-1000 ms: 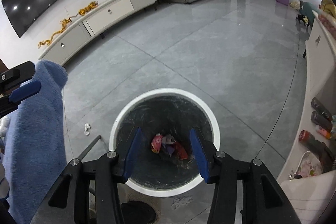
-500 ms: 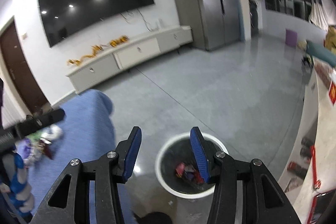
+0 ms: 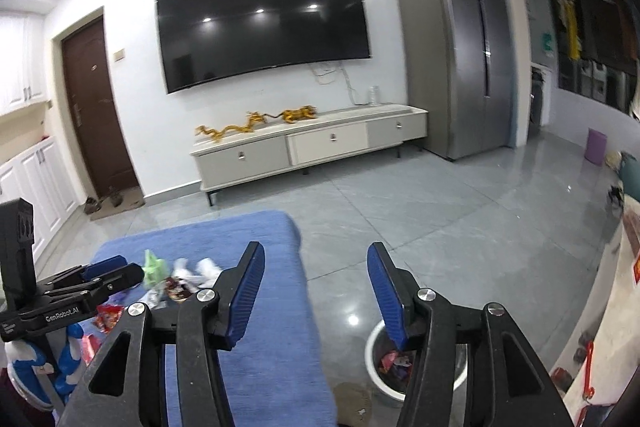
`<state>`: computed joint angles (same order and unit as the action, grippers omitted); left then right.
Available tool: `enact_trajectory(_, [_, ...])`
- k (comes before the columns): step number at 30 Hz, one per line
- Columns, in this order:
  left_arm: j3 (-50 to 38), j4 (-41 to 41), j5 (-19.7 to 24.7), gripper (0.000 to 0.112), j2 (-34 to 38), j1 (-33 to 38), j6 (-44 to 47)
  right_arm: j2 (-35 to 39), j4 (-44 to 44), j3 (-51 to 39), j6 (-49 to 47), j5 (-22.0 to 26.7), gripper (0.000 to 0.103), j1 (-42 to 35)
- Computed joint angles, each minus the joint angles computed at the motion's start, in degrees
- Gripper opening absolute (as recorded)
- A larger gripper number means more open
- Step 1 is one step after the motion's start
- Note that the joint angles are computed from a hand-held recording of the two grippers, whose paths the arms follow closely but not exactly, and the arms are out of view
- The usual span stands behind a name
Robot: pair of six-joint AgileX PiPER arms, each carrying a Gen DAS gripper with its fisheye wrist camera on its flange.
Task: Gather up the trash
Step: 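Move both tools back over the rug toward the remaining wrappers, then grasp the red snack bag with the left tool while the right tool grasps the brown chocolate wrapper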
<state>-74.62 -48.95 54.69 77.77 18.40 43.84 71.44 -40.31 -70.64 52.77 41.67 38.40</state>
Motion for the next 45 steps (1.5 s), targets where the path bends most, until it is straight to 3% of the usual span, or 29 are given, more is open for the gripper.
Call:
enact_trajectory(7, [1.59, -5.04, 7.60, 0.064, 3.20, 22.62, 16.78, 7.11, -0.76, -4.96, 1.41, 0.39, 0.058, 5.81])
enact_trajectory(12, [1.13, -3.33, 8.66, 0.069, 7.11, 30.16, 22.23, 13.09, 0.87, -7.81, 1.74, -0.73, 0.068, 9.08])
enact_trajectory(18, [0.81, -0.42, 9.53, 0.071, 12.05, 30.51, 26.01, 21.26, 7.21, -12.23, -4.03, -2.75, 0.073, 8.94])
enact_trajectory(28, [-3.30, 5.17, 7.36, 0.071, 21.49, 24.84, 23.12, 31.97, 19.12, -17.67, -16.61, -4.95, 0.076, 6.42])
enact_trajectory(36, [-11.01, 6.33, 11.65, 0.071, 29.70, 26.38, 19.41, 42.65, 29.21, -26.85, -27.74, -4.44, 0.077, 4.01])
enact_trajectory(45, [-14.41, 5.33, 13.51, 0.071, 32.52, 26.30, 18.51, 49.76, 35.92, -35.18, -35.58, -3.06, 0.077, 2.21])
